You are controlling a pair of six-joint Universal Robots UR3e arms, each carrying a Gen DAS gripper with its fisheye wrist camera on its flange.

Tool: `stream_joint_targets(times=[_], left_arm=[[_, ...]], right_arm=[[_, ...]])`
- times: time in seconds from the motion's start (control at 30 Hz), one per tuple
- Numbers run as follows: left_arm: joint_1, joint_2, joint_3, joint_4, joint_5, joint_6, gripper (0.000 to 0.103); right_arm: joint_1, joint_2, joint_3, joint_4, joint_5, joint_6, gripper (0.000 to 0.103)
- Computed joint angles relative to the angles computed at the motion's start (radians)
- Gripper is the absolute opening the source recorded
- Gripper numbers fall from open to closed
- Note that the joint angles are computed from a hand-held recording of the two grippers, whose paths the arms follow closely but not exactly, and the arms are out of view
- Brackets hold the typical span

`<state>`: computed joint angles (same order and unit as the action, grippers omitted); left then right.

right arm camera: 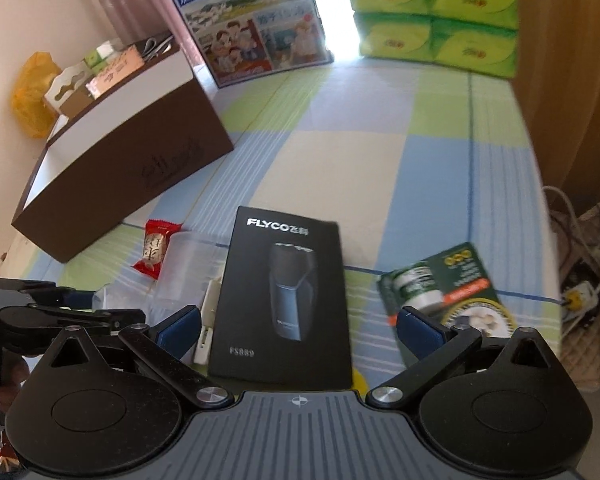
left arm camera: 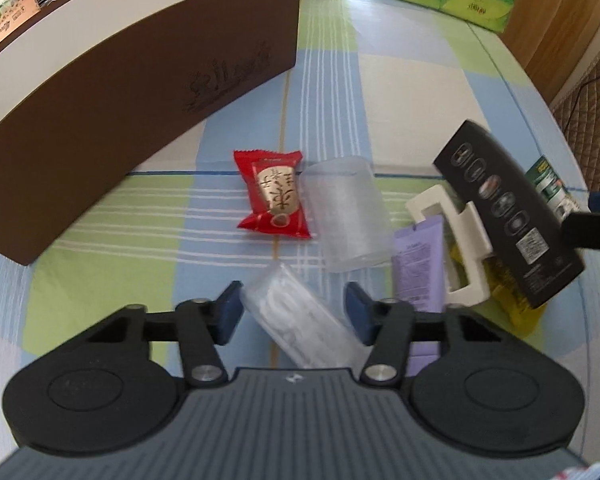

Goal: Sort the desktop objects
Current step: 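Grasp the clear plastic pack with the left tool while the right tool grasps the black FLYCO box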

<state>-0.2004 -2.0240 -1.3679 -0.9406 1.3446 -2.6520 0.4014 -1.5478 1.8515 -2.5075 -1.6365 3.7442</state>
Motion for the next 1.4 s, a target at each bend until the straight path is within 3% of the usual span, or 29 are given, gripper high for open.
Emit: stream_joint_targets(times=[0.27, 0.3, 0.33, 0.4, 0.67, 0.93, 1.4], left_arm=[[0.074, 0.002, -0.001, -0.048, -0.092, 0.074, 0.041], [0.087, 0.009, -0.012, -0.05, -0.106, 0.087, 0.041], [0.098, 0.018, -0.023, -0.053, -0.114, 0.101, 0.04], [0.119, 0.032, -0.031, -0.071, -0.121, 0.141, 0.037], [0.158, 0.115, -0.131, -0.011, -0.062, 0.37, 0.035], [0.166, 0.11, -0.132, -0.077, -0.045, 0.284, 0.039], [0.202, 0.147, -0.183, -0.053, -0.067, 0.242, 0.028]], right_arm=[[-0.056, 0.081, -0.011, -0.059, 0.103, -0.025, 0.1], [-0.061, 0.084, -0.014, -0.054, 0.112, -0.031, 0.098], [-0.066, 0.085, -0.015, -0.05, 0.123, -0.044, 0.084], [-0.064, 0.091, -0.033, -0.018, 0.117, -0.049, 0.079], [-0.026, 0.11, -0.102, 0.073, 0.064, -0.084, 0.078], [0.006, 0.162, -0.18, 0.132, 0.018, -0.098, 0.079], [0.14, 0.266, -0.353, 0.254, -0.195, -0.126, 0.076]])
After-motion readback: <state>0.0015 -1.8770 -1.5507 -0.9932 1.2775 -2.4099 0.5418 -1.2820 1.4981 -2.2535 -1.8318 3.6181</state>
